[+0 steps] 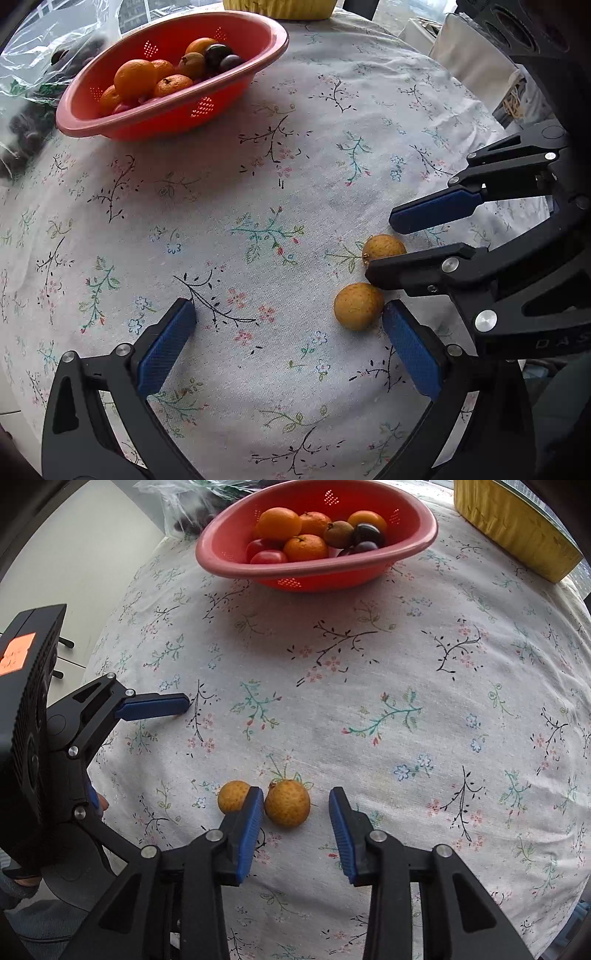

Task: Organize fruits
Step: 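Grasp a brown fruit with the right gripper while the left grasps the other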

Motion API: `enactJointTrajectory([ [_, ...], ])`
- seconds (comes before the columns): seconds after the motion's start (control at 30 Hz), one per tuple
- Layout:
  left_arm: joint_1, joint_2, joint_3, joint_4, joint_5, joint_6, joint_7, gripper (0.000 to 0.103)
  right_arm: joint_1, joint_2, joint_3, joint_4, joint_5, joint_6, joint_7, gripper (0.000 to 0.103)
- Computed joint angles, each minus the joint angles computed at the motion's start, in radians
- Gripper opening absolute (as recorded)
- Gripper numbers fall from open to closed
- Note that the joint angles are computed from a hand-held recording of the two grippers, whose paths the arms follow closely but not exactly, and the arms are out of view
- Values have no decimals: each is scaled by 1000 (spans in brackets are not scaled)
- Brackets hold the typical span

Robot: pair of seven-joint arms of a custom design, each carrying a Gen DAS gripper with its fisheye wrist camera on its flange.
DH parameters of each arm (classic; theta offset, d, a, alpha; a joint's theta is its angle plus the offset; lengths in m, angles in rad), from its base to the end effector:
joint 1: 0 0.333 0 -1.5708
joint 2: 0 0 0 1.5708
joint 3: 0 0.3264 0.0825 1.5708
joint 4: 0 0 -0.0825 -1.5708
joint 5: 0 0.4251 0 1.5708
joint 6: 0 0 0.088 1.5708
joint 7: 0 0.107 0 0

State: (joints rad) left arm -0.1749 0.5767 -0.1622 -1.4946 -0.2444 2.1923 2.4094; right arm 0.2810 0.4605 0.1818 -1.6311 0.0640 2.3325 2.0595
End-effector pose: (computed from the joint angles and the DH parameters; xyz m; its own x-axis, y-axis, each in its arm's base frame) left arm 0.7214 -0.2405 0.3407 -0.8516 -0.5089 0.1256 -0.5222 0.8030 -0.2872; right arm 0.6686 0.3160 0.3707 -0.0729 -0.9699 -0.2322 -0.9830 0.1092 -0.1477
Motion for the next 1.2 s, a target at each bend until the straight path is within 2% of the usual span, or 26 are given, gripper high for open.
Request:
enactJointTrajectory([
  [0.13,5,3,-10,3,-18,-7,17,99,-5,2,6,2,9,-8,-19,40],
  [0.27,0,-7,-14,-18,-17,22,54,86,-7,-6,5,-11,16,0,-26,40],
  [0.33,3,-9,-14,-17,-25,17,57,83,-5,-7,3,-7,11,-8,-30,40],
  [0.5,12,-7,-15,-6,-38,-4,71,81,-2,-11,-1,2,0,-41,-52,42],
  [0.73,13,-10,-19,-9,-49,-12,92,73,0,-43,-9,-34,-11,-48,-54,43],
  [0.87,12,-8,-23,-2,-52,-27,116,59,-4,-45,-1,-50,8,-22,-77,43],
  [1.0,6,-16,-19,-17,-40,-10,137,54,2,-24,3,-32,10,-17,-91,43],
  [1.03,7,-12,-18,-11,-41,-13,135,51,1,-24,4,-35,11,-8,-94,43],
  [1.13,9,5,-14,18,-49,-25,113,32,-2,-12,10,-25,17,-21,-114,39],
  [1.2,16,12,-14,33,-54,-39,111,30,3,-11,8,-25,10,-18,-118,39],
])
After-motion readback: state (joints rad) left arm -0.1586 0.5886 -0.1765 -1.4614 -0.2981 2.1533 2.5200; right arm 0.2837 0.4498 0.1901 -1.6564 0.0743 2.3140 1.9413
